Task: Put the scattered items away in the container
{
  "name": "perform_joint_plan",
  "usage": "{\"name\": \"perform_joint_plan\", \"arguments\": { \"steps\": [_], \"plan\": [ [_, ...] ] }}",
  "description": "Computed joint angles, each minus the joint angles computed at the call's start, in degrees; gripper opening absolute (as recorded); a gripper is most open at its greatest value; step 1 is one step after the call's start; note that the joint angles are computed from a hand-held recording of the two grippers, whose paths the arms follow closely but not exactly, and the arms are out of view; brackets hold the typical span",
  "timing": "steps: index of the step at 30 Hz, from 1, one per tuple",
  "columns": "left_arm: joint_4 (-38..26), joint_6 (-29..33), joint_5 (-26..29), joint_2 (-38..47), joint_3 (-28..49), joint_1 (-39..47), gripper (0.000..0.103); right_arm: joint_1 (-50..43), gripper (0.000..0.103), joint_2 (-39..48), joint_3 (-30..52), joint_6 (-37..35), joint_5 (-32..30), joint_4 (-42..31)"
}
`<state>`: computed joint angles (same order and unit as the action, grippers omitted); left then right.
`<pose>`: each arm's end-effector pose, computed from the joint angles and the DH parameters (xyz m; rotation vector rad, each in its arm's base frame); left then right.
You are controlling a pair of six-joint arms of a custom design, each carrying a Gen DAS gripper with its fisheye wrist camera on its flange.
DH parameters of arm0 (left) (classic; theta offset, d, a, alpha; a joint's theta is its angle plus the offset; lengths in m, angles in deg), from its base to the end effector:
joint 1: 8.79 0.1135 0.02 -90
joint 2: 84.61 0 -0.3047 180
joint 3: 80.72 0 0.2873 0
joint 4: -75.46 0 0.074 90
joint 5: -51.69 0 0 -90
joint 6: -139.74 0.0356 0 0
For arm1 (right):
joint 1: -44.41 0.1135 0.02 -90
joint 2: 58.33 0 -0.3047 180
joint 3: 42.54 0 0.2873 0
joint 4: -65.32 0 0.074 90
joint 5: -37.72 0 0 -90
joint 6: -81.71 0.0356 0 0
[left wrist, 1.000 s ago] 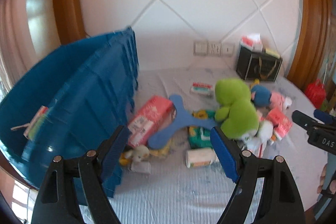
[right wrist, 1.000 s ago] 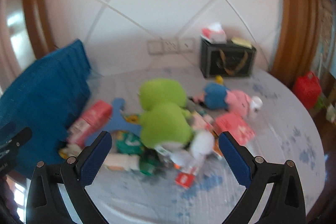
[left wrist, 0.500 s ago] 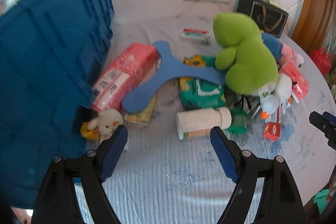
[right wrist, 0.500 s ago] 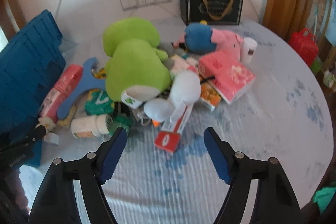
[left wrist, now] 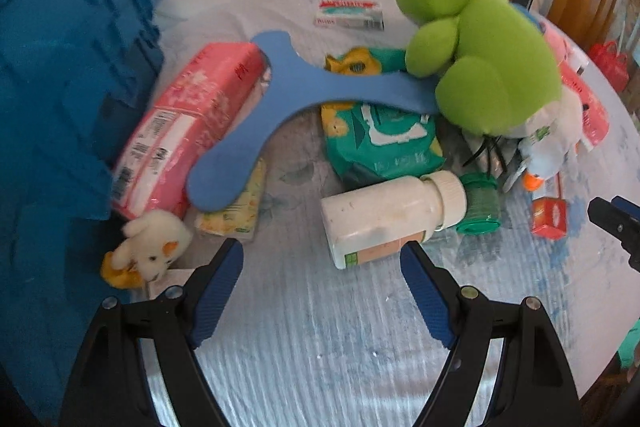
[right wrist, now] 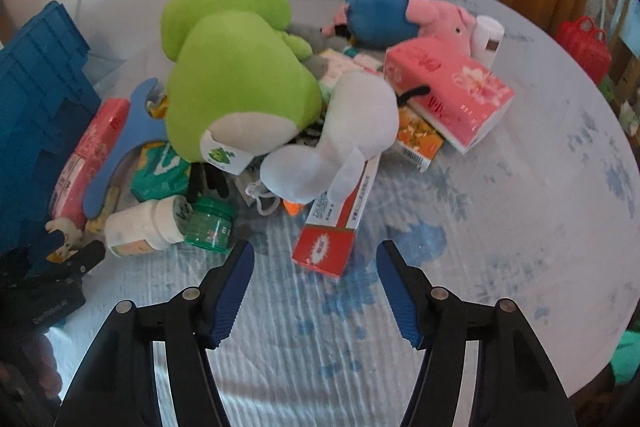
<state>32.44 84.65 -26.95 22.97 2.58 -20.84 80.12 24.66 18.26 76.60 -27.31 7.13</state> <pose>0.4053 -0.0937 0.1854 1.1298 2.4649 -0.1565 0.2252 0.1434 0.2026 1.1606 2.4161 -0.0981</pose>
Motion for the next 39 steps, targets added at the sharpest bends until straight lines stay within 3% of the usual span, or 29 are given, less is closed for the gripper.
{"name": "perform_joint_plan", "arguments": {
  "steps": [13, 27, 34, 39],
  "plan": [
    [-1.3, 5.3, -0.8, 8.2, 3.6, -5.1, 0.082, -8.1, 0.064, 7.1, -3.4, -4.0, -7.3, 10.1],
    [2.3, 0.9, -3.4, 10.1, 2.0, -9.7, 0.078, -10.0, 0.063, 11.9, -4.2, -7.3, -8.0, 14.2],
    [2.4, -0.8, -3.9, 7.5, -1.6, -8.7, 0.077, -7.5, 0.045, 9.7, -6.7, -5.3, -7.4, 13.8],
    [2.3, -2.1, -3.3, 4.9, -5.0, -7.2, 0.077, -3.2, 0.042, 8.2, -8.2, -2.0, -7.4, 12.2]
  ]
}}
